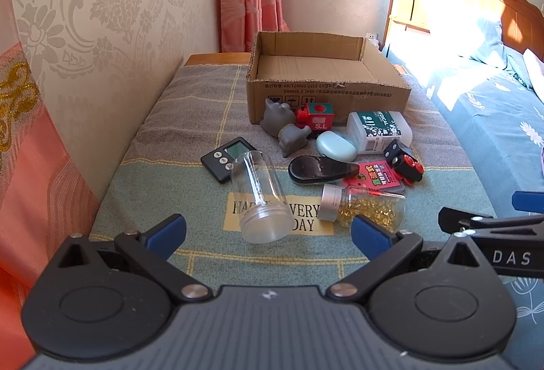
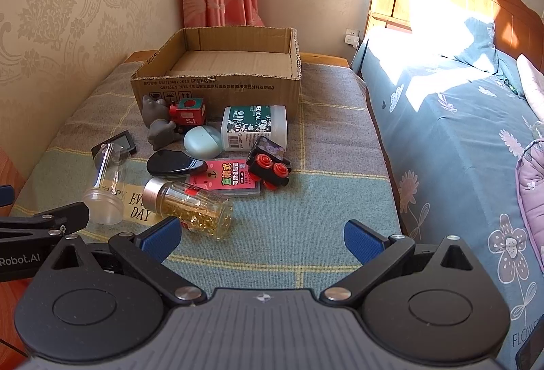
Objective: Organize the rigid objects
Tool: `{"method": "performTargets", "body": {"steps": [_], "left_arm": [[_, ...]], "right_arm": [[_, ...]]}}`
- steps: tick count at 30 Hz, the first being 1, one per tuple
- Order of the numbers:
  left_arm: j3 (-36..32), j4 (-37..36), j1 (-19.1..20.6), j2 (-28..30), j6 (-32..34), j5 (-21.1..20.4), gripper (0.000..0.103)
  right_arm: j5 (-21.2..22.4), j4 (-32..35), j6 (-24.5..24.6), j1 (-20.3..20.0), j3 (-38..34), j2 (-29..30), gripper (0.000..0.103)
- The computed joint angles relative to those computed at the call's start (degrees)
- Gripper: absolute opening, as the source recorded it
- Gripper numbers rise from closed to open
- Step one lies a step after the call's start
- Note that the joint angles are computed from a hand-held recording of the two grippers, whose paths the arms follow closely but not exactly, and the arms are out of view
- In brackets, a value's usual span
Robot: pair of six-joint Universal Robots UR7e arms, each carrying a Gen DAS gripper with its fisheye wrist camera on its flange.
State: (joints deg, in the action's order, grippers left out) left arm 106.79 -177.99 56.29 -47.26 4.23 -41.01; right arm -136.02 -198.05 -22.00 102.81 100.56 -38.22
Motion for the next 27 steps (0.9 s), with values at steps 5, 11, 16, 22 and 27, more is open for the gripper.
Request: {"method": "performTargets", "body": {"steps": [5,11,16,22,27], "left_arm": [[0.0,-0.1,0.0,0.0,0.1,0.1,0.102],[0.0,-0.2,0.1,0.0,0.3,0.0,0.102],[-0.3,-0.5,0.5,0.2,1.2,-0.5,0.102],[-0.8,-2.0,1.5,0.5,2.8,-2.4,0.102],[-1.1,-5.2,2.6,1.4,6.2,-3.6,0.102]], "right_arm": [[0.0,0.1,0.1,0.0,0.0,0.0,0.103],[0.0,0.2,0.1,0.0,0.0,0.0,0.103],[-0.2,0.5,0.1,0.0,-0.3,0.1,0.103],[-0.4,1.1,0.0,-0.2,-1.1,0.6,0.103],[-0.5,1.7,-0.8,-0.9,-2.5,1.4,0.103]]}}
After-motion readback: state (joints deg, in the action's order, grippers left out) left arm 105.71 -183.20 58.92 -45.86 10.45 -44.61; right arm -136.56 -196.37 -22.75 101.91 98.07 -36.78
